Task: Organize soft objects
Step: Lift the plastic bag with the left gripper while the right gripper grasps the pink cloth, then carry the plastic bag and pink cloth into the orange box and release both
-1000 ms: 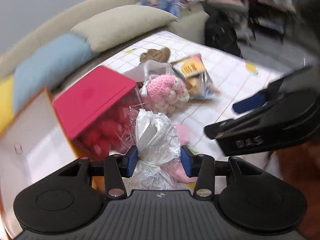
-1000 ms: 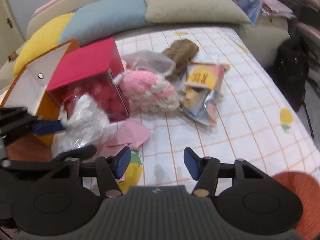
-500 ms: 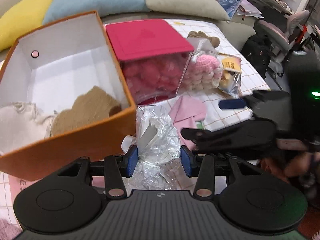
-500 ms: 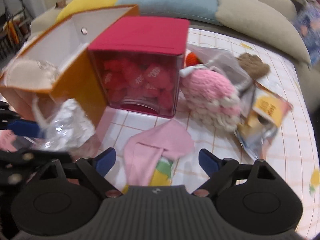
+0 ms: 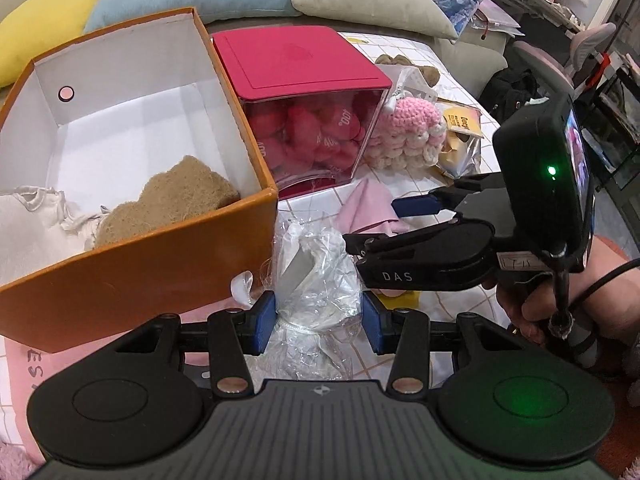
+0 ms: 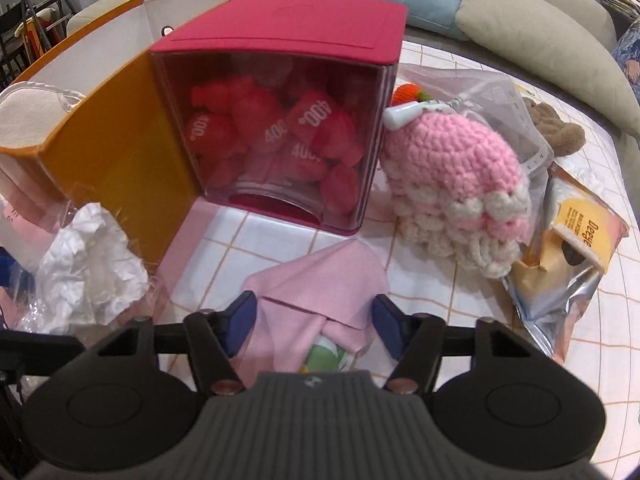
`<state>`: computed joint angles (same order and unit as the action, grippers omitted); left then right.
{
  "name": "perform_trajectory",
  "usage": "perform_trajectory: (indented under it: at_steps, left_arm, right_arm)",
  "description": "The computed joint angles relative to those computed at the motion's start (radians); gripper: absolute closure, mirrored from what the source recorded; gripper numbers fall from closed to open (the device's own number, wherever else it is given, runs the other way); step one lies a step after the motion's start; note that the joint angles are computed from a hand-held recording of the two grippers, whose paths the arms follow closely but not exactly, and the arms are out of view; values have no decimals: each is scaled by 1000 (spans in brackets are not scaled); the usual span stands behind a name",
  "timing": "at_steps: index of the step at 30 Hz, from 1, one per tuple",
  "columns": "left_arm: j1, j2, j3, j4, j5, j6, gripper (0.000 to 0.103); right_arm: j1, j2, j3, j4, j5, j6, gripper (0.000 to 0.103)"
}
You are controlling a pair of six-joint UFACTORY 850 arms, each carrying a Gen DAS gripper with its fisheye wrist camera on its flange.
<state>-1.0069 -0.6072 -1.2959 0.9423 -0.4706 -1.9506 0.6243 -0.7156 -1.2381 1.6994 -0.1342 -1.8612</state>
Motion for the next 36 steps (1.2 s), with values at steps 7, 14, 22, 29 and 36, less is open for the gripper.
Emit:
perform_trajectory:
  at_steps: [7, 14, 22, 29, 36]
  left_arm:
    - [-3, 8, 9, 15, 8, -25, 52]
    - [-20, 29, 22, 59, 0, -72, 52]
    - [-63, 114, 107, 333, -31, -373, 52]
    - [-99, 196, 168, 465, -173, -556, 52]
    - [-99, 258, 204, 502, -319, -594, 52]
  right_arm:
    - [17, 25, 29, 86, 18, -102, 84]
    - [30, 70, 70, 305, 25, -303, 100]
    - [23, 226, 206, 626, -62, -543, 100]
    - [34, 353, 295, 672, -130, -547, 100]
    - [65, 398, 274, 706, -199, -588, 100]
